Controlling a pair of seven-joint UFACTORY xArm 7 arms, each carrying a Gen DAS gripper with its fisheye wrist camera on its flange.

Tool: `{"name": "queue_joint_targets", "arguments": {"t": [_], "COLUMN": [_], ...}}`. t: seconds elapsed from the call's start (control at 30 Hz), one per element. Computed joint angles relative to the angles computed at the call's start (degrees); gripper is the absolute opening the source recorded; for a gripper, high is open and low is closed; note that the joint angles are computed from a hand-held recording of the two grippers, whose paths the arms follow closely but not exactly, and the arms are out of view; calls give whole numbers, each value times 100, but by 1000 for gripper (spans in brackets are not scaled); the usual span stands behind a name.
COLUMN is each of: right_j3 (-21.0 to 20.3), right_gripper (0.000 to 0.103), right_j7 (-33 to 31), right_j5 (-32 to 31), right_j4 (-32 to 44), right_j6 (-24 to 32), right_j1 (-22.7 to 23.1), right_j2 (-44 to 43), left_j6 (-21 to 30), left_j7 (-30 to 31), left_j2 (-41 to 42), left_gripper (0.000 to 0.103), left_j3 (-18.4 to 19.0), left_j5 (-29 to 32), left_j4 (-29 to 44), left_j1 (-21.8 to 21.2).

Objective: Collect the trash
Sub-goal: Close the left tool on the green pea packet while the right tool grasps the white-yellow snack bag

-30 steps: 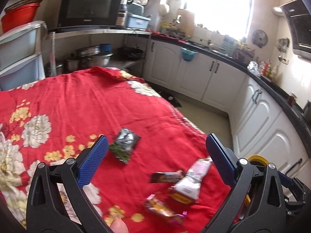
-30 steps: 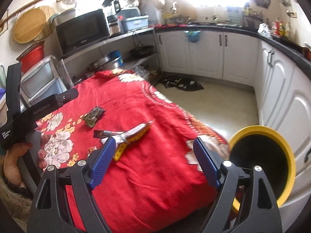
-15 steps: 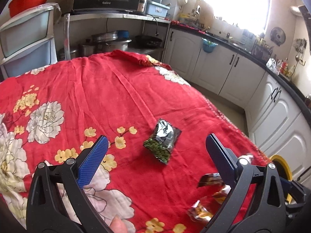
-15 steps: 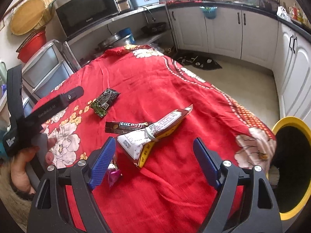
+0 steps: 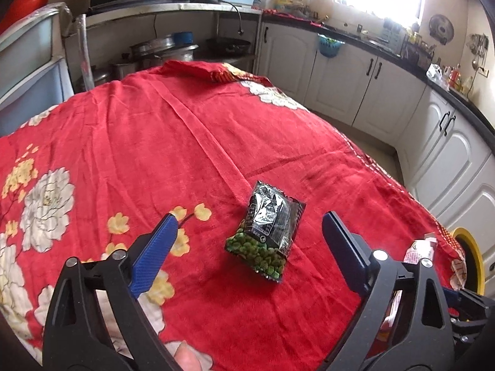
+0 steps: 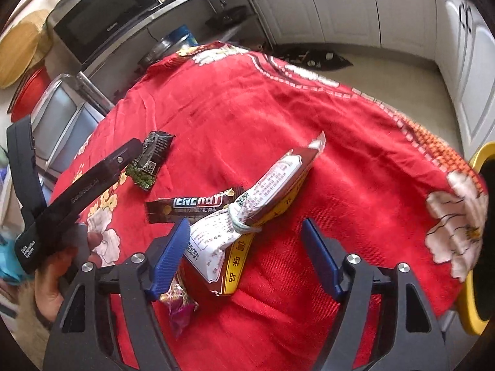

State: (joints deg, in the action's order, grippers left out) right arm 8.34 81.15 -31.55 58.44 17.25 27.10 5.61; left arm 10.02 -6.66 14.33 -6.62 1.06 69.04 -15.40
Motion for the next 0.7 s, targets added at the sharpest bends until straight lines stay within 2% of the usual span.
{"name": "queue_joint_targets", "arguments": {"t": [0.07,0.13,0.2,0.27,0.3,0.43,0.6,0.67,0.7], "right_j3": [-39,-70,-18,-84,-164,-307,-198,-68,5], "right_gripper": [65,55,45,41,28,23,21,21,21], "right_j7": [116,118,-183,-282,-234,-59,457,688,750], "right_j5": [-46,-53,349,579,536,357,-469,-794,-887], "right_j4": [-42,-81,-200,-300,-313,-521,-678,-769,-801], "right_j6": [-187,-438,-863,-1152,-1171,-1246,-924,-805,-753], "right_j1": [-11,-22,-118,-86,-19,50,-61,-180,-247], "right_j2": [36,71,112,119,103,-79,-416,-576,-635], "left_j6": [97,224,324,414,459,508,504,560,566], "left_j7": [4,100,138,90,107,254,476,714,772], "left_j2": [85,181,247,301,321,361,314,268,227], "left_gripper": [80,76,72,62,60,43,29,9,9], "left_j3": [7,-70,-83,-25,-37,-110,-214,-382,-393], "left_j5": [26,-69,-106,-46,-58,-144,-369,-664,-728], "left_j4": [108,224,299,357,374,365,299,265,223], "left_j1": [-18,36,28,-37,-33,0,103,250,256]}}
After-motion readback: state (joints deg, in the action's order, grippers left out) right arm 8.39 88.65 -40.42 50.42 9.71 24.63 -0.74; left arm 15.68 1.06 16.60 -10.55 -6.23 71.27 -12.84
